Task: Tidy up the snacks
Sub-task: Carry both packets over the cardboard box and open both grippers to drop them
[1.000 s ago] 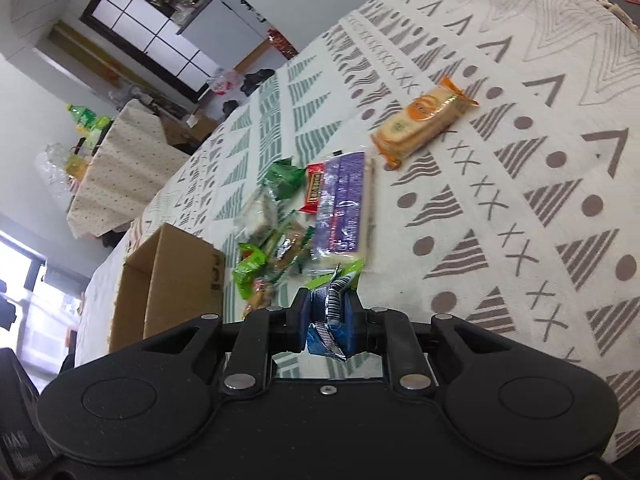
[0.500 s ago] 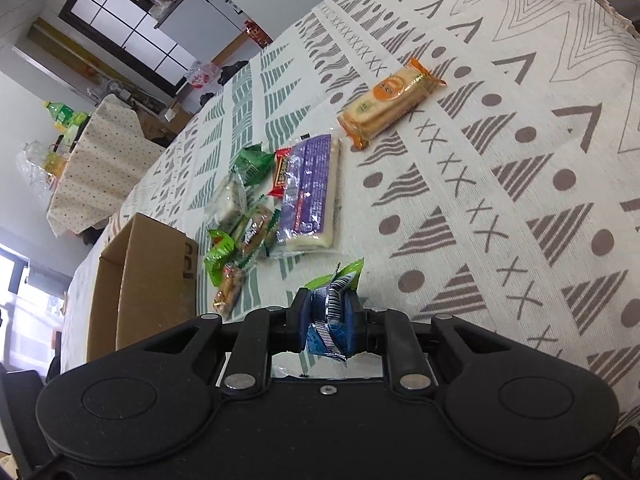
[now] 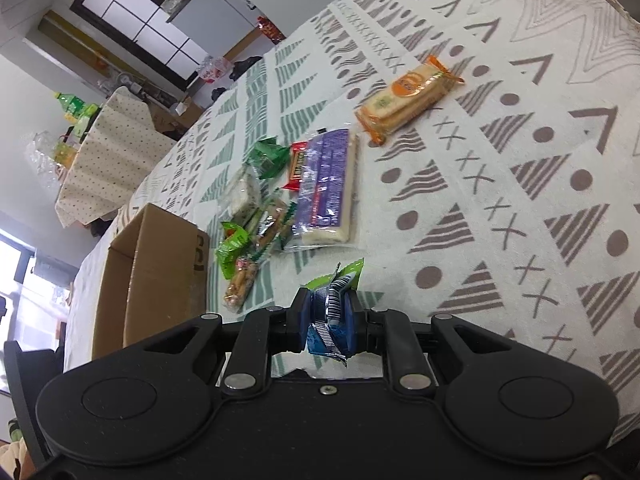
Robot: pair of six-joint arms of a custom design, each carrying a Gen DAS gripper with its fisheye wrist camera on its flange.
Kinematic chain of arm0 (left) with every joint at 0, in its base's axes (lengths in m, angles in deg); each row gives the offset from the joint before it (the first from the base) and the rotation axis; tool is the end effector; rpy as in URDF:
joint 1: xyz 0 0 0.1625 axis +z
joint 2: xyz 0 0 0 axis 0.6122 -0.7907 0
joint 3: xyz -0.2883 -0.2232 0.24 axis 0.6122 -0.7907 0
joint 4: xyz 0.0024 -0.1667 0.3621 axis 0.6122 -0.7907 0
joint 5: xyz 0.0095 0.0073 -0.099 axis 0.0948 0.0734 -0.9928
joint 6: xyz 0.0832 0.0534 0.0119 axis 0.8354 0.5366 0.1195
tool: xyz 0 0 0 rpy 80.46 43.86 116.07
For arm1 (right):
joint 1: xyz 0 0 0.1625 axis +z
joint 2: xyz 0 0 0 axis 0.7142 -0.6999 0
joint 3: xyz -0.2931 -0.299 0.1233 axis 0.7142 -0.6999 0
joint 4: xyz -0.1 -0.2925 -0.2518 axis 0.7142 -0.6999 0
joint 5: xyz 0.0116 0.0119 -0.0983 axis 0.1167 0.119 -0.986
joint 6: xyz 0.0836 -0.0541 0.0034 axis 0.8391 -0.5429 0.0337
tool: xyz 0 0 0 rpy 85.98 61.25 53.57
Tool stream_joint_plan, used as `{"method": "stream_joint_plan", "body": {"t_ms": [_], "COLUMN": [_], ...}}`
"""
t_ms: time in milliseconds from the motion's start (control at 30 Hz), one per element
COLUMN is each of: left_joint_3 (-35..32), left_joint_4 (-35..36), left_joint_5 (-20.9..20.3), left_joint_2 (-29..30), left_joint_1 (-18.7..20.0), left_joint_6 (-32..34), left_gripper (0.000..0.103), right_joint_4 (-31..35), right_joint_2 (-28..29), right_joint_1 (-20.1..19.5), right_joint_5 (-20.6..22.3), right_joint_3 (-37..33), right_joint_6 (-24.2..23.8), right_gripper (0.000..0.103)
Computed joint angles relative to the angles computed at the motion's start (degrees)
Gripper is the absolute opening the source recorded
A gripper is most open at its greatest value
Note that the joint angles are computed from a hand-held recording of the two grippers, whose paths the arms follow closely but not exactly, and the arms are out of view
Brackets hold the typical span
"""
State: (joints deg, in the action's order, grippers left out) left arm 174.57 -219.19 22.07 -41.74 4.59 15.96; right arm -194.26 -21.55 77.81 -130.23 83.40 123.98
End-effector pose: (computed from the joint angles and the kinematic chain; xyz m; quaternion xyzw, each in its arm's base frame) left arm -0.1691 -0.3958 0.1593 0.1790 0.9517 -0.0744 0.2382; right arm 0.2498 -0.2794 0.0686 -0.2706 -0.8282 0.4729 0.1311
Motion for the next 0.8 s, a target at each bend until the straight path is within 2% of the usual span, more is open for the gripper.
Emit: {"method": "stream_joint_plan", "body": {"t_ms": [233,800], "left_joint_3": [-1.67,-5.86], "left_joint_4": [-0.16,-2.36], "left_joint_5": [1.2,2.85], "left_joint_2": [-2.11,-7.53], "left_joint_1": [-0.19,-0.15], "left_joint_6": [0.94,4.58], "left_gripper": [0.032,0.032], "right_joint_4": [-6.95,-13.77], "right_joint_2": [1.69,3.65], "right_joint_1": [0.7,3.57], "right_joint_5": [1.04,2.06], "right_joint_3": [-1.52,-8.57], "right_joint_6": [-6.38,-20.25], "right_gripper": [0.018,0.018]}}
